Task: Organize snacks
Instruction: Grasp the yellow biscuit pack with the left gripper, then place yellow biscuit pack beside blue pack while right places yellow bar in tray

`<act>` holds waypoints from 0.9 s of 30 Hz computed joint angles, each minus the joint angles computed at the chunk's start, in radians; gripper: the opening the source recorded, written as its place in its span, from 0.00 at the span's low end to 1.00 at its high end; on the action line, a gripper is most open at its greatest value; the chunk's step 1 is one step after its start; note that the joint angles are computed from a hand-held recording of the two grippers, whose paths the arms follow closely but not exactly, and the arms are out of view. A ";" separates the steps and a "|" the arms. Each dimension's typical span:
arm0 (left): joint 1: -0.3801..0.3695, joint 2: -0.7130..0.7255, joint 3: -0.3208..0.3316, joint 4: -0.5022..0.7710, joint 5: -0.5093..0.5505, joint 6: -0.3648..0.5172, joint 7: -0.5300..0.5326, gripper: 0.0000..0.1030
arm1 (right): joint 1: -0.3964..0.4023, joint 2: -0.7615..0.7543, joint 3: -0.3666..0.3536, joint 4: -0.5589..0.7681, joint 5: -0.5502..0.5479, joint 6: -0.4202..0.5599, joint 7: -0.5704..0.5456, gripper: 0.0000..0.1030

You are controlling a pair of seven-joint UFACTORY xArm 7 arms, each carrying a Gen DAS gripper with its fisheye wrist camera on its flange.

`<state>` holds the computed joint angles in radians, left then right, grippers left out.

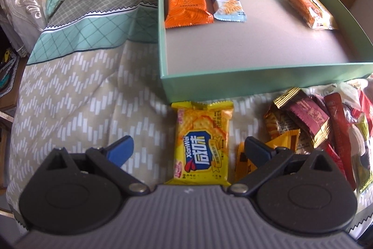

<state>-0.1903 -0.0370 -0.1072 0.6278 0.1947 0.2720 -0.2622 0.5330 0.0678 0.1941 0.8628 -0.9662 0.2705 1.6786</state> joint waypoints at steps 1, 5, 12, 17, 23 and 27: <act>0.001 0.008 0.001 0.003 -0.002 -0.008 -0.001 1.00 | 0.003 -0.001 0.002 0.002 -0.002 0.001 0.004 1.00; -0.002 0.029 0.007 0.001 -0.053 -0.038 0.044 0.56 | 0.014 0.020 0.012 0.030 0.046 -0.030 -0.080 0.88; 0.015 -0.020 0.028 -0.062 -0.123 -0.075 0.091 0.46 | 0.075 0.104 0.019 0.136 0.170 -0.067 -0.320 0.47; 0.028 -0.047 0.041 -0.094 -0.187 -0.083 0.159 0.46 | 0.004 0.228 0.163 0.223 0.481 -0.090 -0.705 0.43; 0.050 -0.074 0.045 -0.123 -0.190 -0.084 0.178 0.55 | 0.069 0.328 0.165 0.338 0.592 0.108 -0.873 0.43; 0.080 -0.076 0.037 -0.133 -0.148 -0.089 0.137 0.73 | 0.169 0.343 0.083 0.367 0.569 0.186 -0.874 0.42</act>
<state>-0.1107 -0.1126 -0.0703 0.4946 0.0471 0.1832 -0.1248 0.7016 0.4112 0.2773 1.2298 -0.3975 0.4565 0.8046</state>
